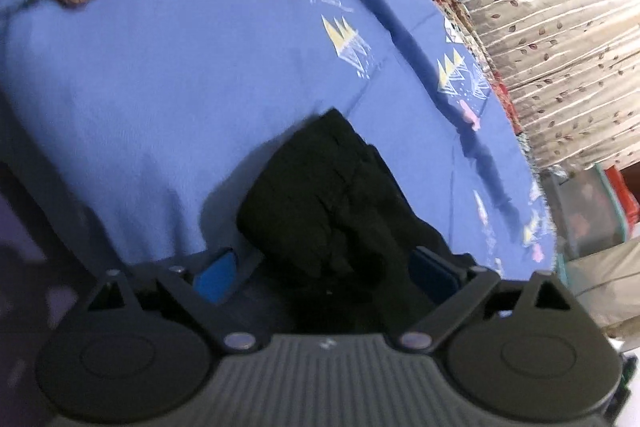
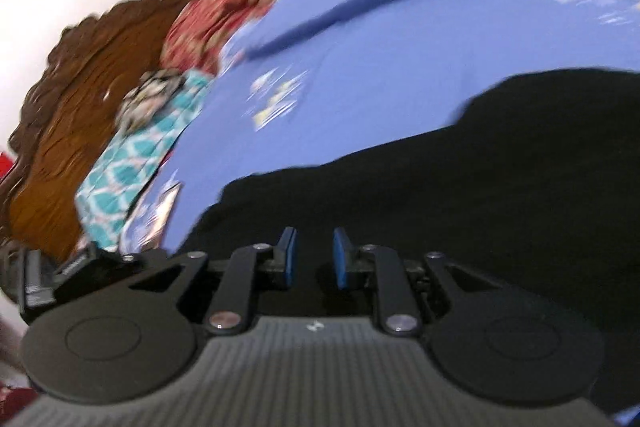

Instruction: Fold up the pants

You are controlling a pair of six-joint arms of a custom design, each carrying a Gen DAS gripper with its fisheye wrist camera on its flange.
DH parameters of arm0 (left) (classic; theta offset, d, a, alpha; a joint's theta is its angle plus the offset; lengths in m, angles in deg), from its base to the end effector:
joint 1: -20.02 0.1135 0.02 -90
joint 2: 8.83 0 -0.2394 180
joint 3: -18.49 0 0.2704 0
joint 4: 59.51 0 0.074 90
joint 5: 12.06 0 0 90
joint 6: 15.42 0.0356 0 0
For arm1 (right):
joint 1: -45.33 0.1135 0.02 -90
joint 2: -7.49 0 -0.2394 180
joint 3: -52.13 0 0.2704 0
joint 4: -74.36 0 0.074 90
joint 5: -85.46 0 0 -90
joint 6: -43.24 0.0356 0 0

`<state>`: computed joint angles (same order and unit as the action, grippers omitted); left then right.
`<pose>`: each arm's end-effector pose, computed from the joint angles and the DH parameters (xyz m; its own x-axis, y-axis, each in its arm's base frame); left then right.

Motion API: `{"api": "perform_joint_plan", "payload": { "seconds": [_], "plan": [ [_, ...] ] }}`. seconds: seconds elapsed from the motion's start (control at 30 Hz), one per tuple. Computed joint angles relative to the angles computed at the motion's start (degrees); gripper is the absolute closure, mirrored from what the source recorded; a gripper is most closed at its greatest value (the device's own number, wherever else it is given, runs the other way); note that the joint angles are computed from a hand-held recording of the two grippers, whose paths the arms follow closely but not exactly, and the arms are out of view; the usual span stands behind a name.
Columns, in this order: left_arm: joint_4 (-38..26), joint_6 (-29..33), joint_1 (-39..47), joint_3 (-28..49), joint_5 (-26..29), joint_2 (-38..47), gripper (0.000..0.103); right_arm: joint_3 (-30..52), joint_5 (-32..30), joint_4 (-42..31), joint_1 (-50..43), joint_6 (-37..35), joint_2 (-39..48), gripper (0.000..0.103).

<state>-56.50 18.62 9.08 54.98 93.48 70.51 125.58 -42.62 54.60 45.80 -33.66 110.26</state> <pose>0.2506 -0.0582 0.0955 -0.6710 -0.6834 -0.2876 -0.3058 0.6084 -0.7323 0.3753 0.0250 0.1375 -0.8290 0.1716 -0.5323 -0.2285 0.7648 0.6024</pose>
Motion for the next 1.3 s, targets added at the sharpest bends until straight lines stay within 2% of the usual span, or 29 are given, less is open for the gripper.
{"api": "perform_joint_plan", "payload": {
  "seconds": [0.1,0.17,0.2,0.23,0.27,0.33,0.43,0.53,0.63,0.73,0.87,0.93,1.0,1.07,1.1,1.13,1.17,1.23,1.27,1.3],
  "plan": [
    [4.07,-0.73,-0.02,1.39,1.74,5.01,0.009,8.47,-0.11,-3.02,4.6,2.89,6.56,0.081],
    [6.16,-0.58,-0.46,2.53,1.5,7.78,0.021,10.65,0.04,-4.79,6.46,5.17,9.97,0.081],
    [7.69,-0.23,-0.52,2.96,2.23,9.16,0.042,12.27,-0.08,-7.04,7.12,6.16,12.26,0.081],
    [8.29,0.14,-0.51,3.48,3.04,10.22,0.059,14.59,0.86,-8.4,8.02,7.76,16.03,0.092],
    [8.71,0.5,-0.69,4.03,3.24,11.17,0.065,14.02,1.56,-7.28,8.24,8.68,16.92,0.102],
    [9.43,0.91,-1.37,4.01,2.57,10.83,0.077,13.59,0.22,-5.66,7.27,11.27,17.59,0.102],
    [6.37,4.27,-5.03,5.24,-1.37,7.36,0.078,13.62,-1.85,-7.02,6.05,11.49,16.84,0.101],
    [0.38,11.72,-12.0,10.03,-8.26,4.98,0.078,9.29,-5.31,-1.56,4.41,17.15,14.9,0.095],
    [-5.33,20.24,-19.59,16.6,-15.57,5.85,0.078,1.09,-6.83,7.4,-0.37,22.74,9.52,0.091],
    [-8.93,27.64,-26.53,24.51,-20.47,11.14,0.078,-5.3,-6.78,10.38,-7.61,22.24,2.99,0.091],
    [-12.59,38.12,-34.34,36.88,-22.38,22.75,0.076,-13.02,-8.71,10.81,-19.31,19.6,-5.16,0.089],
    [-16.06,42.91,-37.3,43.78,-22.05,29.58,0.065,-16.02,-8.83,10.2,-24.22,18.14,-7.68,0.087],
    [-20.23,43.59,-39.24,48.91,-22.33,34.52,0.054,-17.98,-7.49,9.27,-27.14,16.85,-8.97,0.085],
    [-20.6,44.39,-40.6,48.83,-23.87,34.35,0.046,-19.74,-8.81,10.12,-30.12,17.8,-9.24,0.083],
    [-20.14,44.87,-40.7,47.55,-23.52,32.88,0.038,-20.75,-8.61,11.03,-30.87,18.27,-10.08,0.082],
    [-19.66,44.81,-40.47,45.86,-22.75,30.83,0.031,-21.69,-7.73,12.59,-30.46,19.1,-11.3,0.078],
    [-19.11,44.16,-40.18,44.14,-22.28,28.87,0.028,-22.59,-7.54,13.79,-30.37,19.44,-12.41,0.075],
    [-18.0,41.79,-39.18,39.95,-20.51,23.77,0.026,-23.41,-7.43,18.39,-28.15,22.85,-13.21,0.058],
    [-17.04,39.94,-38.46,37.3,-19.59,20.91,0.026,-23.81,-9.4,20.01,-28.47,23.12,-13.35,0.052],
    [-15.72,37.96,-37.79,34.38,-18.95,18.3,0.024,-23.98,-11.27,20.59,-28.56,22.5,-13.6,0.042]
  ]
}}
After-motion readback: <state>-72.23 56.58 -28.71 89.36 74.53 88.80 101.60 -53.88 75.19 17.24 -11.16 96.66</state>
